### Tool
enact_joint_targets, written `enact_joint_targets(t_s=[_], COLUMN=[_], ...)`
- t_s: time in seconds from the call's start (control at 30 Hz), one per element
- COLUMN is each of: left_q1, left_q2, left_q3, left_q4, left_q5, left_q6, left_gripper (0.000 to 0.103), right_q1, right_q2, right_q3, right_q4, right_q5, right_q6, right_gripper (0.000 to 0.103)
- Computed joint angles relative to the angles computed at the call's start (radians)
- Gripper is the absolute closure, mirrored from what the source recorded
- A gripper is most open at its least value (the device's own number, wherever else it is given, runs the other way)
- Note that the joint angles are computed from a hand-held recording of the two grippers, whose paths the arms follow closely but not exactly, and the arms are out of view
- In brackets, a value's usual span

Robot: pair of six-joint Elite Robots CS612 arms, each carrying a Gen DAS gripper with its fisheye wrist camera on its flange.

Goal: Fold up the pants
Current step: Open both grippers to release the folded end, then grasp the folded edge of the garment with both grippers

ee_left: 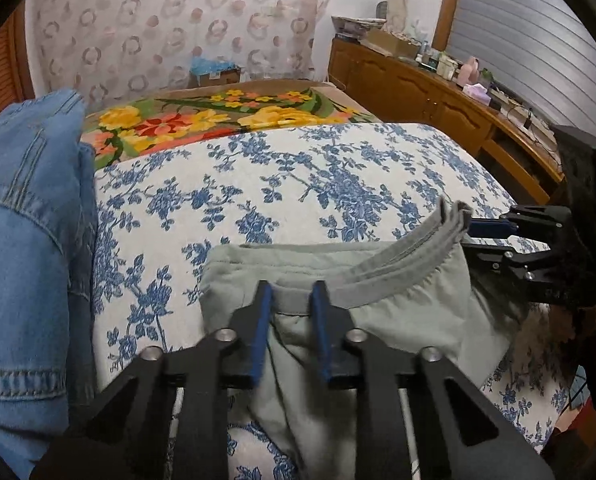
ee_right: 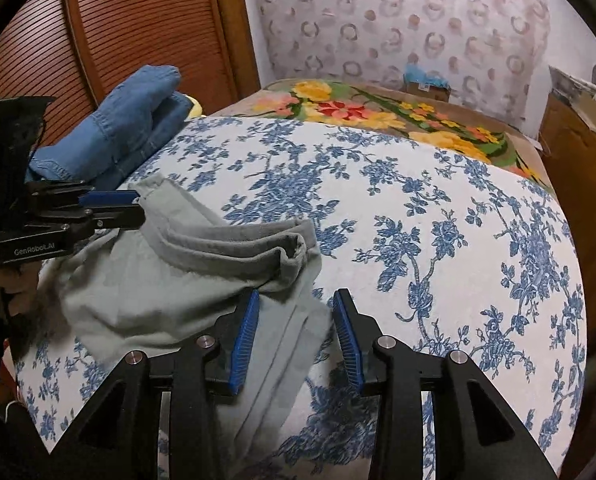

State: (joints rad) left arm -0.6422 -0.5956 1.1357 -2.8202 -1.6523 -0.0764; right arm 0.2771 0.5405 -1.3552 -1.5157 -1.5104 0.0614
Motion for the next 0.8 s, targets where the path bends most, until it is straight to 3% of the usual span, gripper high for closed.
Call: enact_joint_targets(t_s=[0.13, 0.27, 0.3, 0.5, 0.8], left_q1=[0.002, 0.002, 0.003, -0.002, -0.013], left_q2=[-0.001, 0.001, 0.000, -0.036, -0.115], left_q3=[0.000, -0.014, -0.015, 0.052, 0.226], left_q4=[-0.069, -0.058, -0.046, -0.059, -0.142], left_q5=[0.011, 0.021, 0.023, 0.036, 0.042], left_q6=[-0.027, -0.046, -0.053, -0.068, -0.063], left_gripper=[0.094, 0.093, 0.091, 0.055, 0.053], right_q1=[-0.004, -0.004, -0.004, -0.002, 0.011], right_q2=[0.004, 0.007, 0.007, 0.023, 0.069], right_q3=[0.002, -0.005, -0.009, -0.063, -0.192], right_q4=[-0.008, -0.008, -0.004, 0.006, 0.082], right_q5=[0.013, 0.001, -0.001, -0.015, -0.010], right_q6=[0.019, 0.035, 0.038, 0.061, 0.091], right_gripper=[0.063, 0.063, 0.063, 0.063, 0.063])
